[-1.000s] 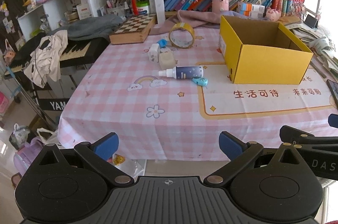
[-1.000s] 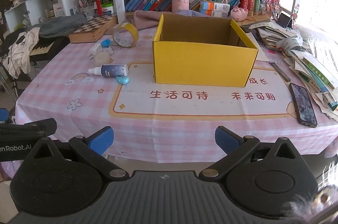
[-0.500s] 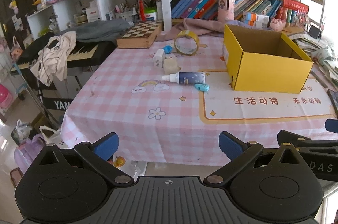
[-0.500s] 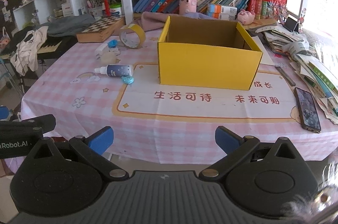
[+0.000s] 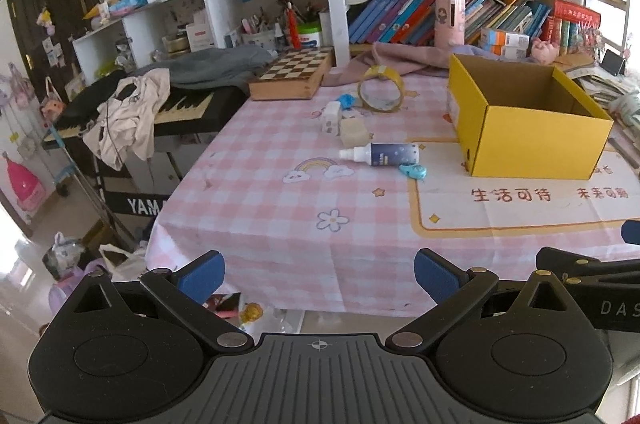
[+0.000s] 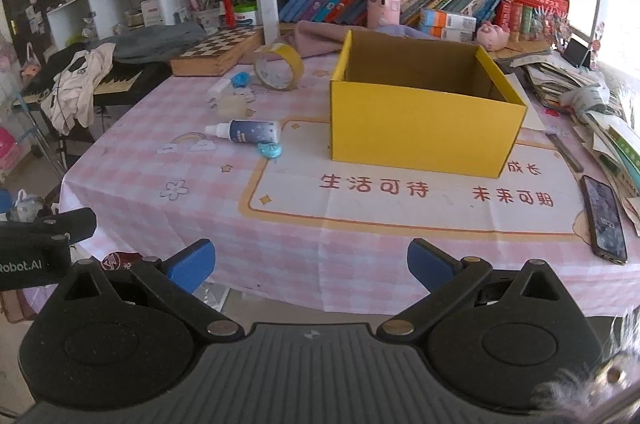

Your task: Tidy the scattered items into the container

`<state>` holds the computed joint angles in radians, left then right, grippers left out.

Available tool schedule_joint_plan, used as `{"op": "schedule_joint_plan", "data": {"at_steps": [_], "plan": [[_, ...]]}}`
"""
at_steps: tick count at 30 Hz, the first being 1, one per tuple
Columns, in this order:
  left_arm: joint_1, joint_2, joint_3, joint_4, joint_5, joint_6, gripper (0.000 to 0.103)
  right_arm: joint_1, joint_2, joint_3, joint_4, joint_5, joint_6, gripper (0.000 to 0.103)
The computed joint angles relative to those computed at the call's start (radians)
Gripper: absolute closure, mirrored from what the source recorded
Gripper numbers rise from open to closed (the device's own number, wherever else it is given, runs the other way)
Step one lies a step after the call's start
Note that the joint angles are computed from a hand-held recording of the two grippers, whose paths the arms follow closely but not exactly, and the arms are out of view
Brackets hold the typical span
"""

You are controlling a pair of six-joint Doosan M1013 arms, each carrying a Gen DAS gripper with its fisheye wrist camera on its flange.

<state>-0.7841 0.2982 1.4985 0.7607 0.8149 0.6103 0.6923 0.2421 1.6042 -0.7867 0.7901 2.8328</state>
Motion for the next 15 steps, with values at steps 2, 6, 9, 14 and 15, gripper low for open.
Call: {"op": "schedule_joint_plan", "data": {"at_steps": [2,6,9,14,15], "plan": [[0.007,0.002,-0.002,-0.011,0.001,0.01,0.001,0.0,0.005,-0.006,-0.002,-0.003,0.001,0.0],[0.025,0.01,-0.008,-0.046,-0.006,0.037,0.001,-0.005,0.02,-0.025,0.005,-0.022,-0.013,0.001],[0.046,0.014,-0.011,-0.069,-0.035,0.053,0.001,-0.008,0.04,-0.049,0.003,-0.028,-0.031,0.004],[0.079,0.039,-0.038,-0.072,-0.08,0.093,0.001,-0.019,0.083,-0.104,-0.013,-0.036,-0.051,0.008],[0.086,0.045,-0.047,-0.077,-0.089,0.108,0.001,-0.022,0.092,-0.116,-0.016,-0.036,-0.053,0.008]]}}
